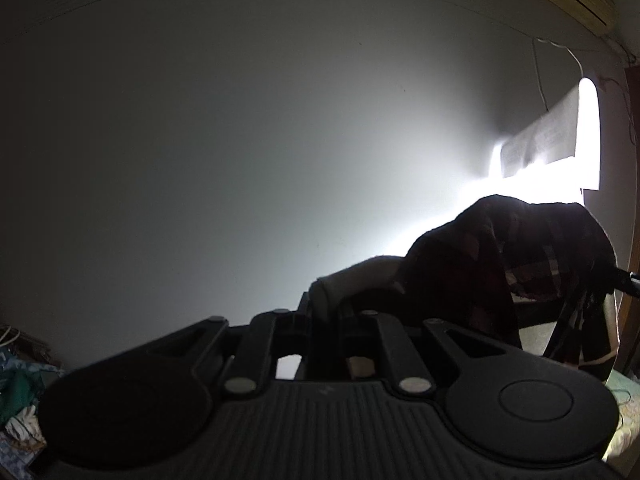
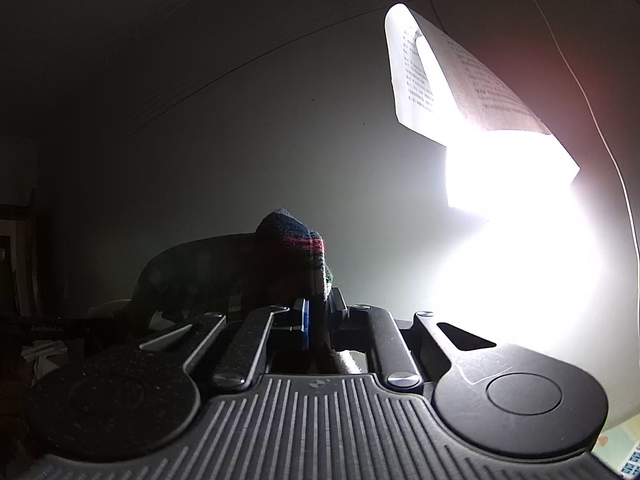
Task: Fold clothes
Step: 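Lift both grippers high, raising the cardigan hem and plaid shirt together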
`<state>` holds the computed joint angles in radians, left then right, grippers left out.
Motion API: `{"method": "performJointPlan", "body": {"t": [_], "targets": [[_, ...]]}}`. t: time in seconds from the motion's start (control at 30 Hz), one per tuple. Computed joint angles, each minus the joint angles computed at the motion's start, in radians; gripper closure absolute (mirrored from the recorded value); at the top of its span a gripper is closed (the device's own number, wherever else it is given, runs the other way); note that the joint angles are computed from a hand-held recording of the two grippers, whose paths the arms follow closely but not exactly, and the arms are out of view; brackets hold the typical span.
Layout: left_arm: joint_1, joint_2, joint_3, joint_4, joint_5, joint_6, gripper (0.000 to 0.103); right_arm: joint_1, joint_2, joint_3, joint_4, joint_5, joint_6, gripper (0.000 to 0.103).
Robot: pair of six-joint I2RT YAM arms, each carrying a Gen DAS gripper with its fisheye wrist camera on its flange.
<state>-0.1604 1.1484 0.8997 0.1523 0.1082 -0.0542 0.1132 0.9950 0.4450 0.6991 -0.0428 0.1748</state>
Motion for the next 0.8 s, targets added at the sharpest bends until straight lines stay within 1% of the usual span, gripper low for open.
{"method": "performJointPlan", "body": {"t": [0.07,0.17,0.27,0.3,0.37,0.47,0.57,0.67,0.73,0.8], "targets": [[-0.003,0.020,0.045,-0.007,-0.015,0.003,0.094,0.000,0.046,0.056,-0.009,0.017,-0.004,0.093],[-0.007,0.062,0.075,0.013,-0.030,0.028,0.094,0.006,0.096,0.117,-0.011,0.041,-0.006,0.093],[-0.012,0.102,0.103,0.028,-0.047,0.057,0.094,0.032,0.136,0.139,-0.009,0.085,-0.038,0.093],[-0.009,0.115,0.108,0.031,-0.043,0.062,0.094,0.034,0.152,0.147,-0.013,0.090,-0.038,0.093],[0.017,0.136,0.095,0.033,-0.001,0.063,0.094,0.034,0.183,0.158,-0.021,0.095,-0.033,0.093],[0.040,0.146,0.055,0.031,0.037,0.089,0.094,0.023,0.215,0.146,-0.033,0.069,-0.015,0.093],[0.046,0.193,0.043,0.026,0.040,0.133,0.094,0.021,0.264,0.151,-0.075,0.062,-0.015,0.093],[0.035,0.320,0.127,-0.017,0.016,0.145,0.094,0.008,0.368,0.198,-0.105,0.052,0.010,0.093],[0.024,0.422,0.212,-0.044,-0.008,0.149,0.094,-0.005,0.458,0.276,-0.140,0.038,0.043,0.093],[0.011,0.524,0.312,-0.060,-0.056,0.160,0.094,-0.017,0.548,0.368,-0.166,0.024,0.059,0.093]]}}
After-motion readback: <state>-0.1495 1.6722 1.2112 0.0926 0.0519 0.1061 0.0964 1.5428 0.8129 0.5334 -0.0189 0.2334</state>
